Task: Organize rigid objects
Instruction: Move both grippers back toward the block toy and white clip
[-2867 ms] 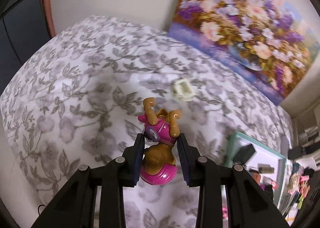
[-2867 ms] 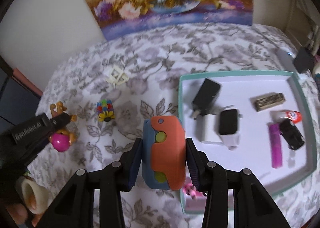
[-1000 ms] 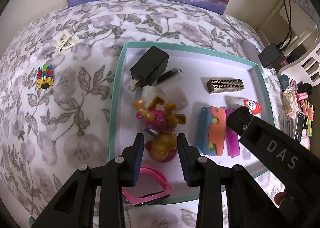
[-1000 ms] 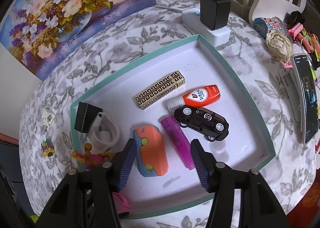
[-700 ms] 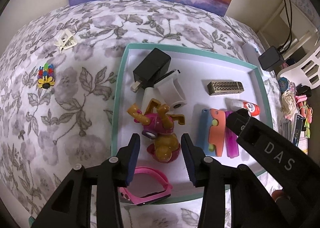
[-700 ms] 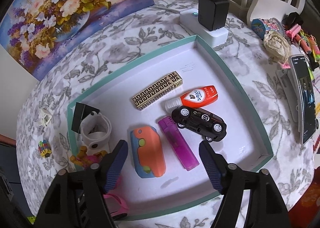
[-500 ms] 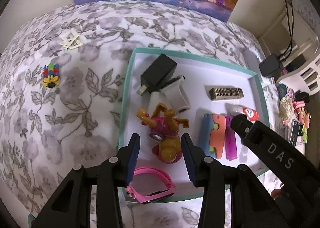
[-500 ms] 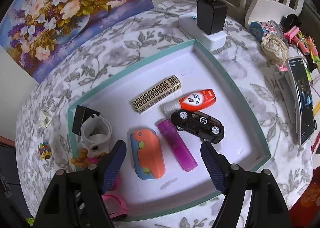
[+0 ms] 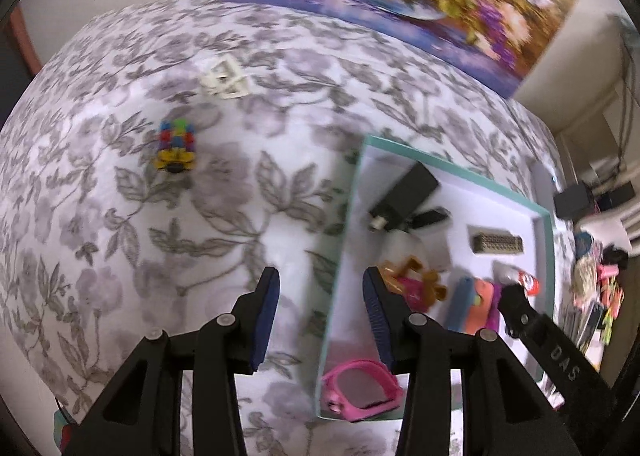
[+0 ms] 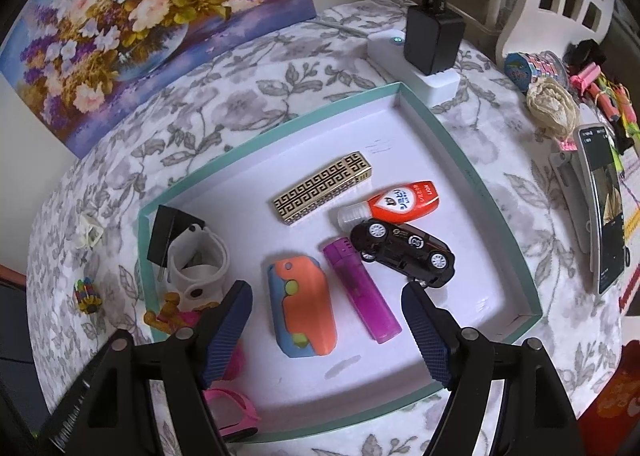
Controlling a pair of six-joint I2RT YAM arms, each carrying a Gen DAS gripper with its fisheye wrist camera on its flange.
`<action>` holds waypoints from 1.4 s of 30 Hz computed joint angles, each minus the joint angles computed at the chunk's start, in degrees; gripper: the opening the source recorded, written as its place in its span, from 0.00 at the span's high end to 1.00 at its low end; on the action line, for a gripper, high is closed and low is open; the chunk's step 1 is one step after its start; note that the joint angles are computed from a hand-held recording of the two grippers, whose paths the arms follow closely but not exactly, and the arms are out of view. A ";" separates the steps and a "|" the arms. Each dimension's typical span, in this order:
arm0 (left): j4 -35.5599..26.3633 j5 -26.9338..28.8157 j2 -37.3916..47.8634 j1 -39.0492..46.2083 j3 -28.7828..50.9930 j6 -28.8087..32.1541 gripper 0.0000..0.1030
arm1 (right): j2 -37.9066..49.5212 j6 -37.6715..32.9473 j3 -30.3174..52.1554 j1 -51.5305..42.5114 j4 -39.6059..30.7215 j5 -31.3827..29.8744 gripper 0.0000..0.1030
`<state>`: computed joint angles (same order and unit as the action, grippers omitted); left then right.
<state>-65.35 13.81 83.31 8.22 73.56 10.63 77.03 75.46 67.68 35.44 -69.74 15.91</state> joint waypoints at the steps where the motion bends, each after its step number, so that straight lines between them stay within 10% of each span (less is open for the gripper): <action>1: -0.04 -0.09 0.42 0.76 0.41 -0.10 0.46 | 0.67 0.04 0.50 0.41 -0.21 0.20 0.22; 14: 0.56 -0.51 7.63 9.37 6.27 -2.03 0.26 | 9.10 -2.78 8.22 5.25 -1.37 2.68 0.00; 42: 7.22 -4.14 18.60 21.93 16.24 -3.56 0.06 | 26.31 -11.51 25.40 14.25 9.48 4.14 0.00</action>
<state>-58.14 9.67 101.90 30.16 89.80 7.07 103.34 63.95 93.07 49.69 -60.26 20.05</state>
